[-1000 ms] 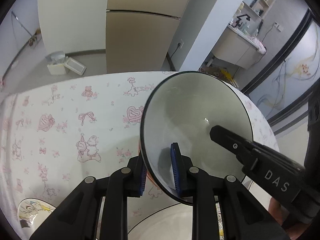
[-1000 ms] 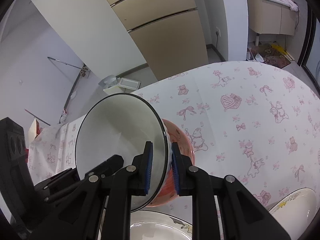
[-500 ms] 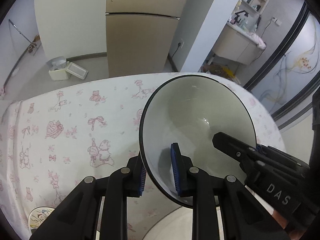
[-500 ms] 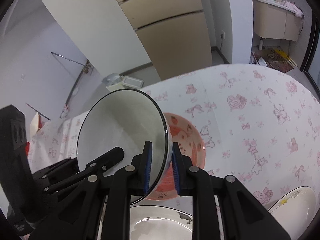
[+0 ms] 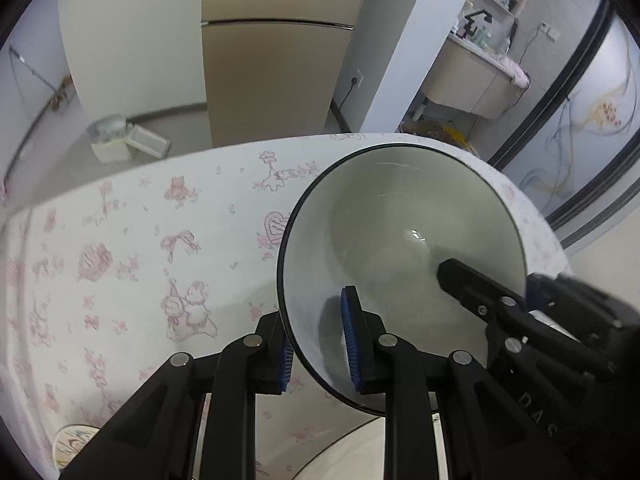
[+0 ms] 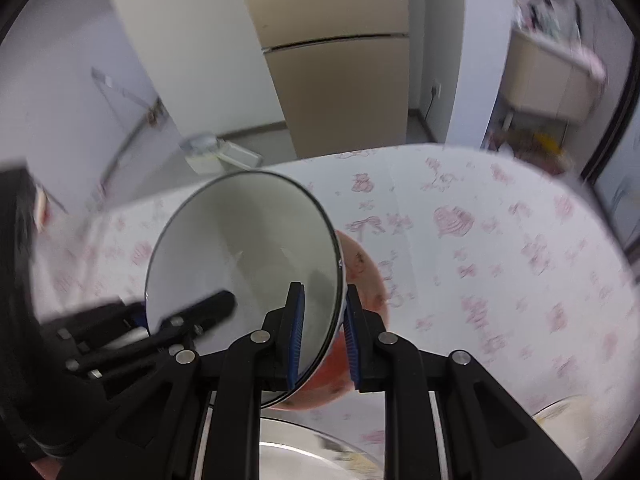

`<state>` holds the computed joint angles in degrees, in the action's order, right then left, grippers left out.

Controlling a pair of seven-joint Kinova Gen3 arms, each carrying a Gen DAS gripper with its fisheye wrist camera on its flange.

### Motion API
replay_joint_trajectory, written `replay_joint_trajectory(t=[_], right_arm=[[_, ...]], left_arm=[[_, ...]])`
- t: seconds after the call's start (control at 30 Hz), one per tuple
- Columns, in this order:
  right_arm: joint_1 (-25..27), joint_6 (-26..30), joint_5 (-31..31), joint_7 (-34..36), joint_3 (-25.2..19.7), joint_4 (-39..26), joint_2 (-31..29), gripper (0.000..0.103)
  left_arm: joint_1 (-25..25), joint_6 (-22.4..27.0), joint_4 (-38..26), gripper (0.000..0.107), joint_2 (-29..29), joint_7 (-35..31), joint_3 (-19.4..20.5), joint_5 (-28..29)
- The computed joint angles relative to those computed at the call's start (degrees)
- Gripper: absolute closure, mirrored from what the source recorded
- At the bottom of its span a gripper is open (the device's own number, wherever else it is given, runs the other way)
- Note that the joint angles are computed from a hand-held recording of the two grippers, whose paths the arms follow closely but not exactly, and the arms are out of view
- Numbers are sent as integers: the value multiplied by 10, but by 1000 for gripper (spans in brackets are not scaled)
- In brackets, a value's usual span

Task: Organize plates and bowls
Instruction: 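Carry the white bowl with the right tool over the pink bowl stack, then lower the white bowl into the stacked pink bowls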

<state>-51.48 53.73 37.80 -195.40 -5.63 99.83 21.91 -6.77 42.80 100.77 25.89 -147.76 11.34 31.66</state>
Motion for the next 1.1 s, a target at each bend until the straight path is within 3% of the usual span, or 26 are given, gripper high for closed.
replay_joint_trajectory(t=[0.13,0.33,0.4,0.63,0.9,1.03,1.1], right_arm=[[-3,9,8,6,-2,2,-1,84],[-21,90,-19,58,10,-46,29,84],[3,70,-21,49,-6,-32,23,83],[7,41,-21,54,-1,-14,14,84],[16,-33,-2,3,1,40,-20,83],[-3,-96,25,-74,34,87,-42,84],[23,-142,47,-121,19,122,-62,84]], left_arm=[[-2,-8,4,84,1,-2,3,9],[-4,-27,14,84,0,-10,9,20],[-6,-26,13,84,2,-10,10,23],[-1,-22,8,84,7,2,6,15],[-7,-15,7,84,5,6,9,22],[-19,-4,8,84,-1,-9,12,37],[-21,2,6,84,-3,-13,9,41]])
